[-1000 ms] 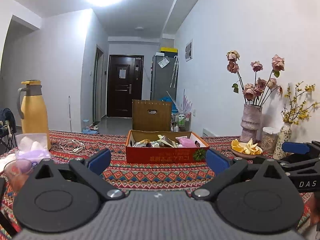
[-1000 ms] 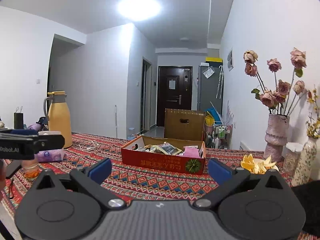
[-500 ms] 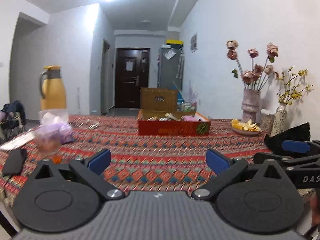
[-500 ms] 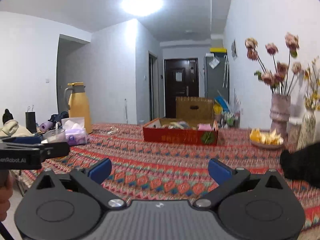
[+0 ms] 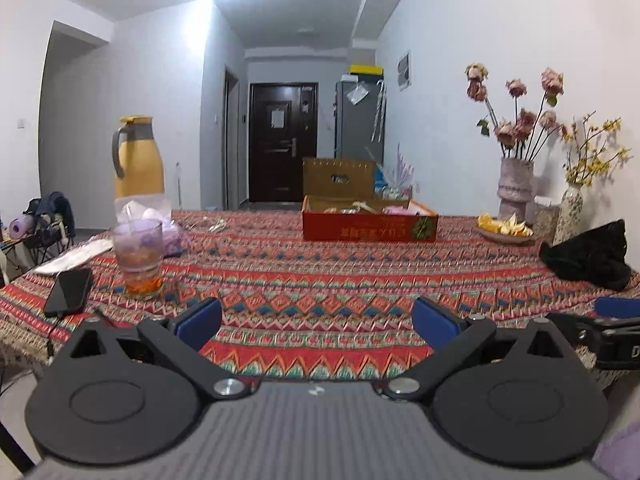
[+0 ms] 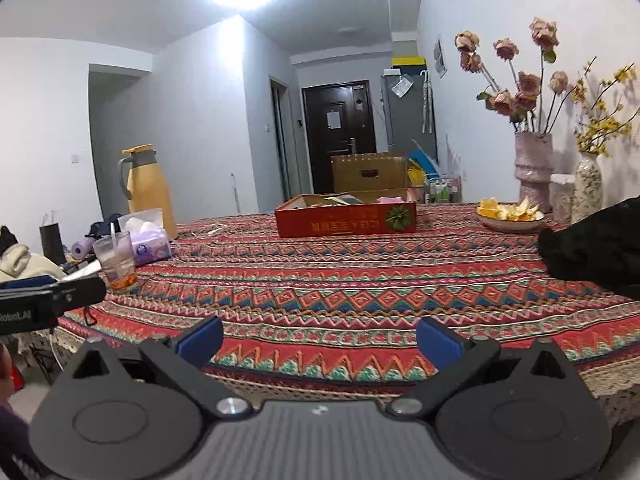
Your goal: Organize snacks
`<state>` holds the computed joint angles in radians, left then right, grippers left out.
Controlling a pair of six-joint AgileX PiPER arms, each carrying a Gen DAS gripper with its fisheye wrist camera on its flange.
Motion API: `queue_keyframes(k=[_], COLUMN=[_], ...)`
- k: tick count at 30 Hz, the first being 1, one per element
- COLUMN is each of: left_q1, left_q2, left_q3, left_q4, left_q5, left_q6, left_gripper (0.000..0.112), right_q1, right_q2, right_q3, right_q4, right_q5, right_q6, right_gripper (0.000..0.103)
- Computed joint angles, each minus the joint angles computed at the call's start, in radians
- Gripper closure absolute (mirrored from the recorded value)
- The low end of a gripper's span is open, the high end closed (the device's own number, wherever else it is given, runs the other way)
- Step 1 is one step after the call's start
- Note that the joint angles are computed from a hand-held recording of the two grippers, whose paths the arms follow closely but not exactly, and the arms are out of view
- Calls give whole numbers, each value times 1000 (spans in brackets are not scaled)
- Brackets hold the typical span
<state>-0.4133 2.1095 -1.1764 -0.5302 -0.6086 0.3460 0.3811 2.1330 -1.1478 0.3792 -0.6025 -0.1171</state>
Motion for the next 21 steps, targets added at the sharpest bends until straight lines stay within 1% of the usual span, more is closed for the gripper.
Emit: queue_keyframes(k=[2,6,21], left_q1=[0,2,-4], left_q2=[-1,3,-1], left_q3=[5,3,11], left_q4=[16,34,42], left_q5=[9,14,-4], left_q6=[-21,-39,-44], left_gripper=[9,9,9], right_q1=[3,4,3], right_q2=[-3,1,1], right_q3=[9,4,-2], right_q4=[21,9,2], right_q5=[-13,-6,1], right_q6=[-16,-10,-6], right_gripper=[0,0,0])
